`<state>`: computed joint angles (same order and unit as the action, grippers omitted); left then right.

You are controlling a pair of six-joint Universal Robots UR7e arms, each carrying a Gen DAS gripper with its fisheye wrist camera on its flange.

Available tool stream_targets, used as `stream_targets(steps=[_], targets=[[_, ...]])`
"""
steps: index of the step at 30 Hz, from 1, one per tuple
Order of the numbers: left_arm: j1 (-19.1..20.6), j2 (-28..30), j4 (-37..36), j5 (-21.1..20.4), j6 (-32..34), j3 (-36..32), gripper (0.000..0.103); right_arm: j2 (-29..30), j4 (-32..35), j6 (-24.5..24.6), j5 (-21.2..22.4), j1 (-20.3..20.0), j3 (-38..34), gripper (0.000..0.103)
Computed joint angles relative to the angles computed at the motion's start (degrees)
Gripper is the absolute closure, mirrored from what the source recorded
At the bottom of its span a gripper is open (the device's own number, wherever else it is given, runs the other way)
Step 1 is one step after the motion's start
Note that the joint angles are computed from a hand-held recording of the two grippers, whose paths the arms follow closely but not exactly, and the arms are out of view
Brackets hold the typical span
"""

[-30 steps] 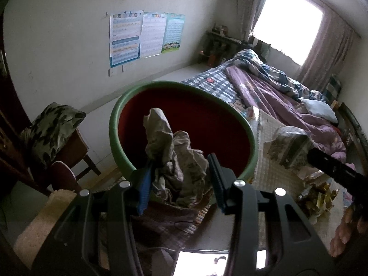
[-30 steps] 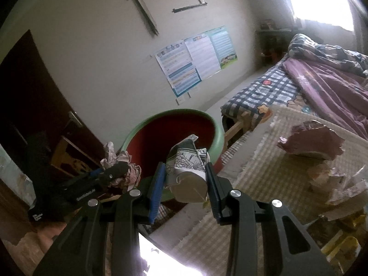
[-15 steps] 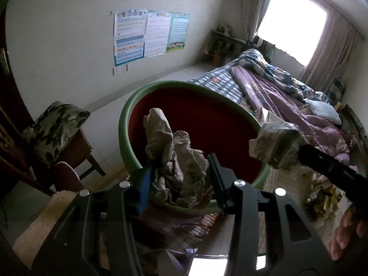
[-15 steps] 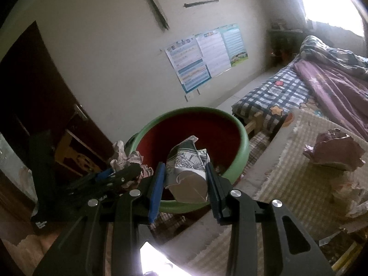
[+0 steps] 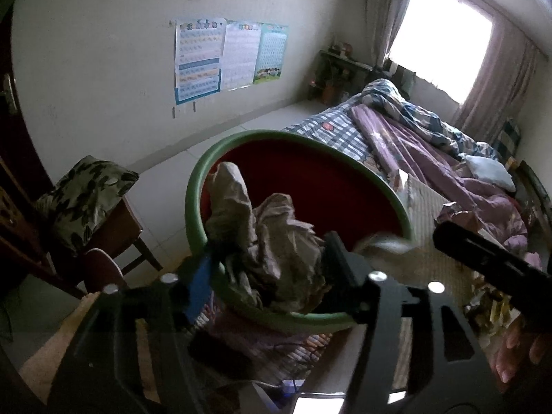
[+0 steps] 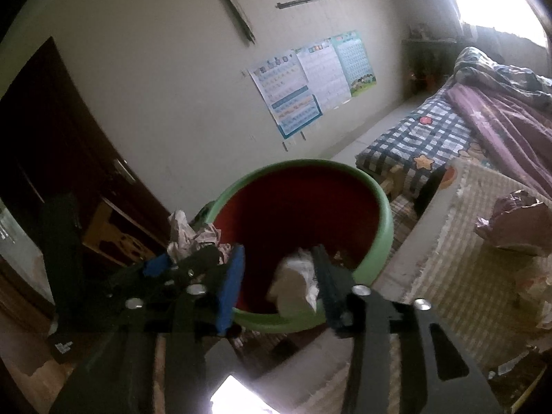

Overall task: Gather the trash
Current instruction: 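Carry the paper and cup over the green basin and open both tools, then grasp the dark printed snack wrapper with the left tool while the right tool reaches toward the yellow packets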

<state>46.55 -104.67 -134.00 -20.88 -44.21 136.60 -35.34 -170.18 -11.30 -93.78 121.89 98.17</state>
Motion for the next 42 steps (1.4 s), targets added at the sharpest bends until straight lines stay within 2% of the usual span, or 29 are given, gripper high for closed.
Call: stream_targets(steps=[2,14,16,18,23,28,35,37,42], targets=[[-0.09,0.03,-1.11,0.39,0.4,0.28,0.034,-0.07,-0.33,-0.2,0.08,0.04,0.11,0.056],[-0.33,-0.52,-1.02,0.18,1.01,0.52,0.034,-3.21,-2.72,1.45,-0.85,-0.57,2.76,0.055],[-0.76,-0.77,0.48,0.57,-0.27,0.58,0.034,-4.65,-3.78,1.08,-1.53,-0.65,4.2,0.055],[-1.64,-1.09,3.34,0.55,-2.85,0.53,0.034,-5.77,-4.33,0.86,-2.41,-0.6,5.21,0.049],[-4.98,-1.78,10.33,0.47,-9.18,0.71,0.034,-10.41,-4.79,0.74,-4.54,-2.14,10.06,0.049],[-7.59,0.25,11.98,-1.44,-11.89,1.01,0.034,-15.6,-5.62,1.46,-7.45,-4.27,16.12,0.049],[-10.1,5.77,5.93,-6.63,-9.64,1.88,0.034,-23.58,-7.26,4.44,-14.39,-8.83,25.43,0.049],[-10.36,7.66,3.0,-8.38,-8.01,2.09,0.03,-25.38,-8.0,5.17,-15.47,-10.06,27.15,0.049],[-8.33,15.47,-9.61,-15.58,1.04,0.62,0.03,-30.09,-9.62,6.3,-17.09,-13.0,30.56,0.049]])
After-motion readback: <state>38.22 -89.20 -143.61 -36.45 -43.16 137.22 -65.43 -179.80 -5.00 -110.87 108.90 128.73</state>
